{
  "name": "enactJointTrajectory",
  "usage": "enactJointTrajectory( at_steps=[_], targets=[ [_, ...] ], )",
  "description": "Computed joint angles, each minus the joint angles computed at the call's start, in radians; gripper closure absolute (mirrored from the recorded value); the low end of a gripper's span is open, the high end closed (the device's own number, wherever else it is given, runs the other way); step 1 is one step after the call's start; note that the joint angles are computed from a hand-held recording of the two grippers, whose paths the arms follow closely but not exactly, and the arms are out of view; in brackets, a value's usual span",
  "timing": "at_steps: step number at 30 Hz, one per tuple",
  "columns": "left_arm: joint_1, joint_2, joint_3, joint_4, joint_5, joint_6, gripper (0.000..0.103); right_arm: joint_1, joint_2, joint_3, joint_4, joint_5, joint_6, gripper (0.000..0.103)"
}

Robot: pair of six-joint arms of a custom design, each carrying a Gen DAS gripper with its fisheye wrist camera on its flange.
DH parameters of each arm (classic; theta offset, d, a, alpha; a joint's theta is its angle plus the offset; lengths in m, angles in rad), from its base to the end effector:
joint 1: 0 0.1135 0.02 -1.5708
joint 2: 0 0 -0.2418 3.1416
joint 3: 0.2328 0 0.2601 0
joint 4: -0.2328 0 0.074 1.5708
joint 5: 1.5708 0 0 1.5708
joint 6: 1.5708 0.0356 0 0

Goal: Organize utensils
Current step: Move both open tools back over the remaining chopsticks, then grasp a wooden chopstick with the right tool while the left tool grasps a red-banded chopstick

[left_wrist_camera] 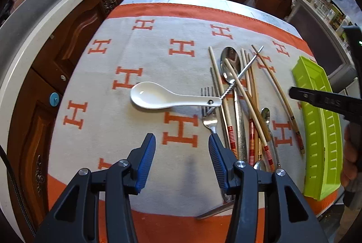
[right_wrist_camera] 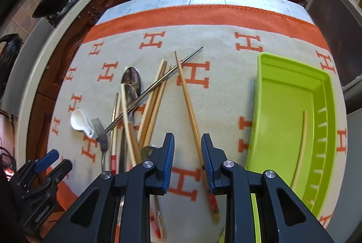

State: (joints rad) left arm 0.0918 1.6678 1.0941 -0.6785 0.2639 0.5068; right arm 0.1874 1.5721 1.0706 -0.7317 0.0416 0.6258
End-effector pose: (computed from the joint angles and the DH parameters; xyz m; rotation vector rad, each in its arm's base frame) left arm 0.3220 0.0203 0.1643 0.6246 2.6818 -0.2187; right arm 0.3023 0.0558 0.1829 0.6212 2.7426 0.1358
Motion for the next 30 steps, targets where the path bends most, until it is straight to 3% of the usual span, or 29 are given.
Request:
enactJointTrajectory(
  at_steps=[10,13,16,21,26,30],
  targets=[
    [-0.061,0.031,0.023,-0.035,0.038,-0.024,0.056,-0.033,0.189,0.072,0.049,0.015,-0.082,0.080],
    [-0.078,0.060,0.053,-0.059,0.057,-0.044,0.056,-0.025,0.218,0.083,0.057,-0.010,-0.104,0.091],
    [-0.096,0.084,0.082,-0.075,0.074,-0.066,0.057,0.005,0.221,0.077,0.074,0.029,-0.109,0.095],
    [-0.136,0.142,0.150,-0.111,0.107,-0.112,0.067,-0.006,0.124,-0.022,0.152,-0.046,-0.051,0.096],
    [-0.167,0.268,0.256,-0.192,0.132,-0.170,0.087,-0.036,-0.033,-0.150,0.207,-0.112,0.002,0.096],
    [-0.192,0.328,0.286,-0.195,0.120,-0.223,0.089,-0.047,-0.169,-0.241,0.200,-0.114,0.015,0.096]
  ],
)
